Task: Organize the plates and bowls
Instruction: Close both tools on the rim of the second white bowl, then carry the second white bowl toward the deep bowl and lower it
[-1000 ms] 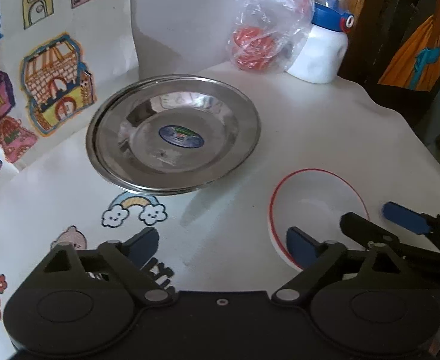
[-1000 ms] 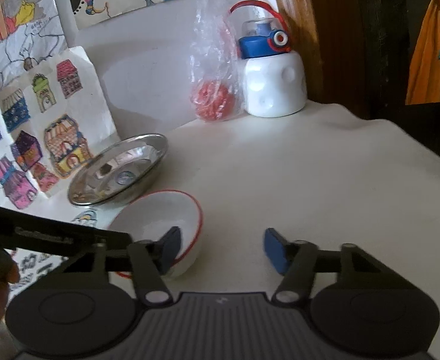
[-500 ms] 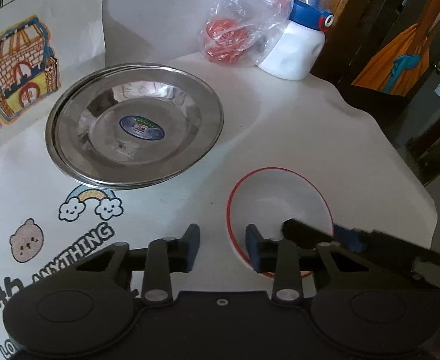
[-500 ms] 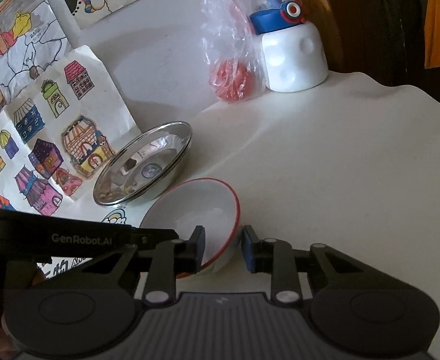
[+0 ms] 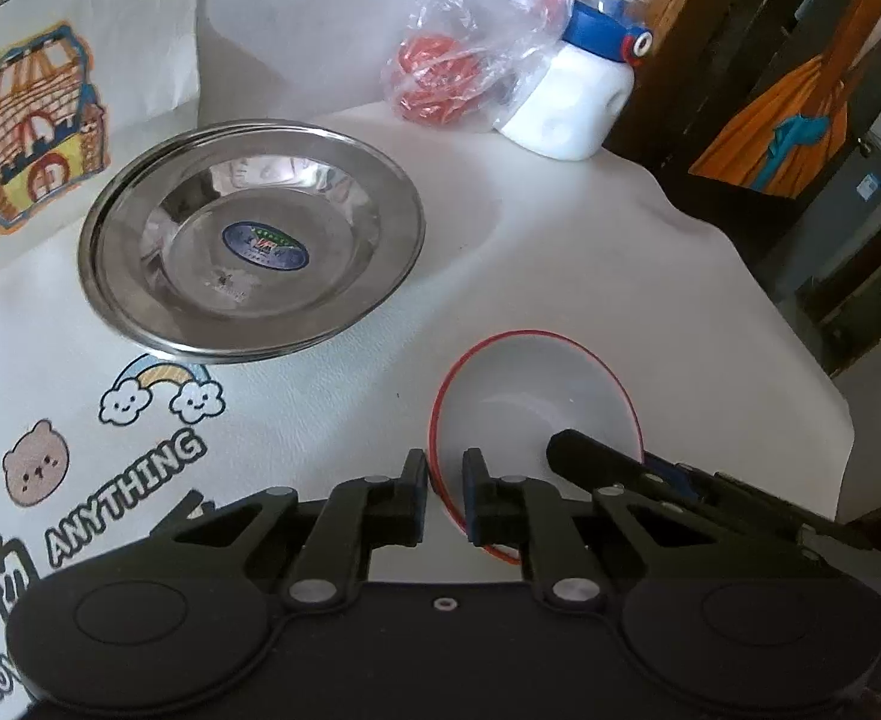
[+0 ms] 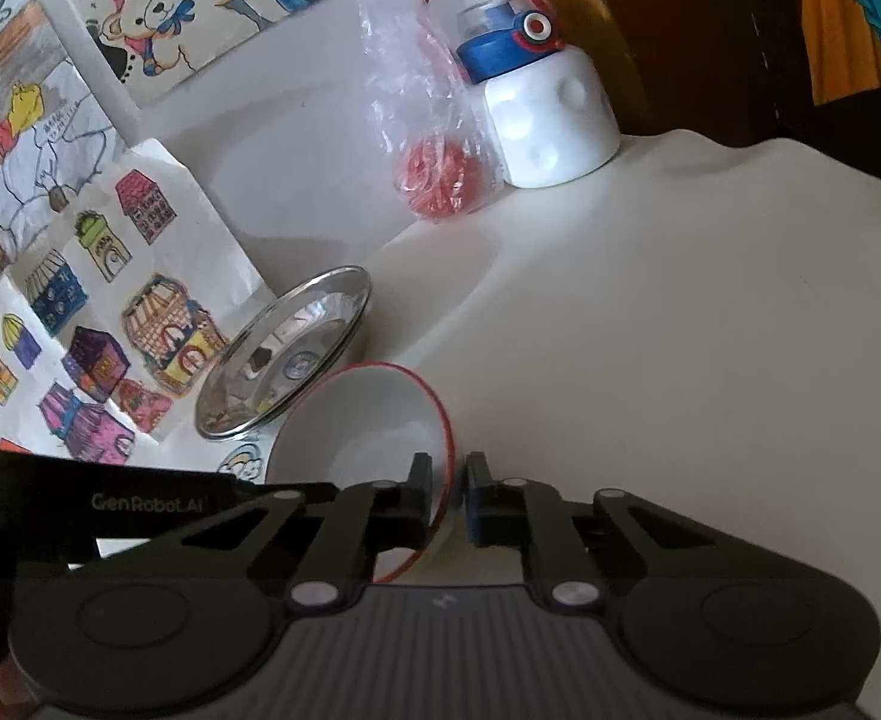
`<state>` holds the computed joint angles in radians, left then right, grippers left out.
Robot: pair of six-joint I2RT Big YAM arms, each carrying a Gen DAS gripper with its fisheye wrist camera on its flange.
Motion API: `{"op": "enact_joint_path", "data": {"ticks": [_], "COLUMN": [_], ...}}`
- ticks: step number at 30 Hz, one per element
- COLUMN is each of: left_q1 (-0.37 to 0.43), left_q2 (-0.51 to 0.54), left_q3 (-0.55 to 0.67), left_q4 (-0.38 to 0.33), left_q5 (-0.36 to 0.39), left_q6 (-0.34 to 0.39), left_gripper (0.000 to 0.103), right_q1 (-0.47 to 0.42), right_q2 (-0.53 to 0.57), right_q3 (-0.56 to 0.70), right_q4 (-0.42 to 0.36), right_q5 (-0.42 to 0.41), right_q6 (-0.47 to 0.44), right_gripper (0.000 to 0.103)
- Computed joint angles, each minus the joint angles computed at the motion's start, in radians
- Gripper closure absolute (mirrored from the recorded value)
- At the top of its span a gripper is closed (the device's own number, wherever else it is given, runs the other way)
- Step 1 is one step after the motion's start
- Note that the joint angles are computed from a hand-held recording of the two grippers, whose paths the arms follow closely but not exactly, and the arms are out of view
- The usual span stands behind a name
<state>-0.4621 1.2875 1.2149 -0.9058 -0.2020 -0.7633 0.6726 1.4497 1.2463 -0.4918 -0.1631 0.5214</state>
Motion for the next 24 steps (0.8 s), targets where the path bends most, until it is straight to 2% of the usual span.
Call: {"op": "enact_joint_path", "data": {"ticks": [7, 13, 19, 24], "left_q1": [-0.028, -0.072, -0.151, -0.256], "left_q2": [-0.063, -0.169, -0.304, -0.409], "left_q3": [-0.018, -0.042, -0.075, -0.088], "left_q4": [-0.027, -0.056, -0.135, -0.252], "left_q5": [-0.034, -0.085, -0.177, -0.285], "left_q6": [-0.036, -0.067, -0.132, -0.232], "left_gripper": [0.093, 0.093, 0.093, 0.093], "right_q1": [0.043, 0.111, 0.200, 0.288], "right_q2": [-0.064, -0.135, -0.188, -0.218], "right_q3": [-0.011, -0.003, 0.019, 0.032], "right_q4": [-0.012, -0.042, -0.088, -0.126], "right_q5": [0.034, 0.070, 0.089, 0.131], "right_q6": [0.010, 0.009, 0.018, 0.018], "right_gripper": [0.092, 0.092, 0.091, 0.091]}}
